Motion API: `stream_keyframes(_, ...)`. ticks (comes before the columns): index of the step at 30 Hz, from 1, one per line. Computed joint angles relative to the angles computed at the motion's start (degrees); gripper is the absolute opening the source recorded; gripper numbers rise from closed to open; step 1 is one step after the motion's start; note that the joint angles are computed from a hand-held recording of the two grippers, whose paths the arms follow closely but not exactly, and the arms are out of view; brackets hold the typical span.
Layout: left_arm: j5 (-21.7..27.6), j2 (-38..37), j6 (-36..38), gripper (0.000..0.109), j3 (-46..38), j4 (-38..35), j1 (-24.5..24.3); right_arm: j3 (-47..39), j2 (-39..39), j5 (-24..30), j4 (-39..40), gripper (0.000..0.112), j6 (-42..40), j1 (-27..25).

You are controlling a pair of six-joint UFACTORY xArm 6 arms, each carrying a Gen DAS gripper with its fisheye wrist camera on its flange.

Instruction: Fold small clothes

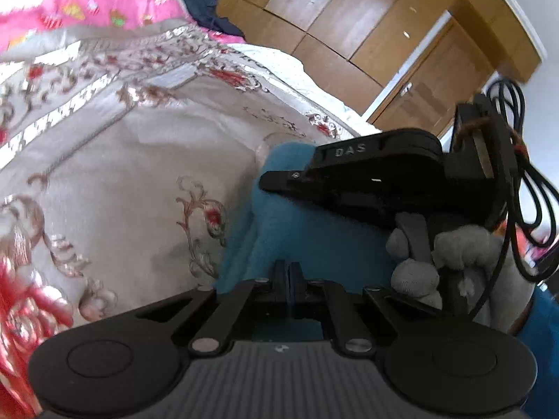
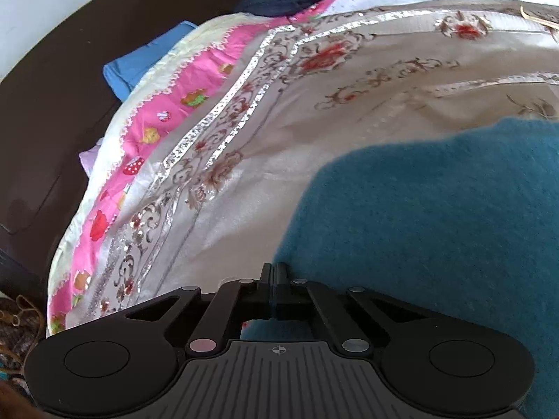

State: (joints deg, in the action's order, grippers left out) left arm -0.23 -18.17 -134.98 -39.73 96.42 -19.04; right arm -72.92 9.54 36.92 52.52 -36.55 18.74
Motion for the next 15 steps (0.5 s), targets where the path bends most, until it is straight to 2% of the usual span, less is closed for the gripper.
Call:
stream_keyframes(3,0.64,-0.76,9.82,0.020,1.30,-8.50,-0.50,1.10,-2.29,1.16,3.06,0.000,-0.47,-1.27)
stream_keyframes(4,1.51,-0.75,13.19,0.020,1.53,-11.49,-0.98,2.64,-4.42,1.37,5.97,0.013,-2.50,-2.04)
stream_keyframes(8,1.97,0.03,19.48,0.020,1.50,-16.70,-0.87,12.40,-16.60,4.50,15.04,0.013,-10.15,-8.23)
stream_keyframes(13,3.47,-0.11,34.69,0.020,2.62,-31.96,-1.94,26.62,-30.69,3.36,12.69,0.013,-13.92,-15.06)
stream_keyframes(15,5.93,0.57,37.89,0.020,1.70,-33.68,-3.21,30.67,-34.17,1.84,11.18,0.012,-15.71,-15.22)
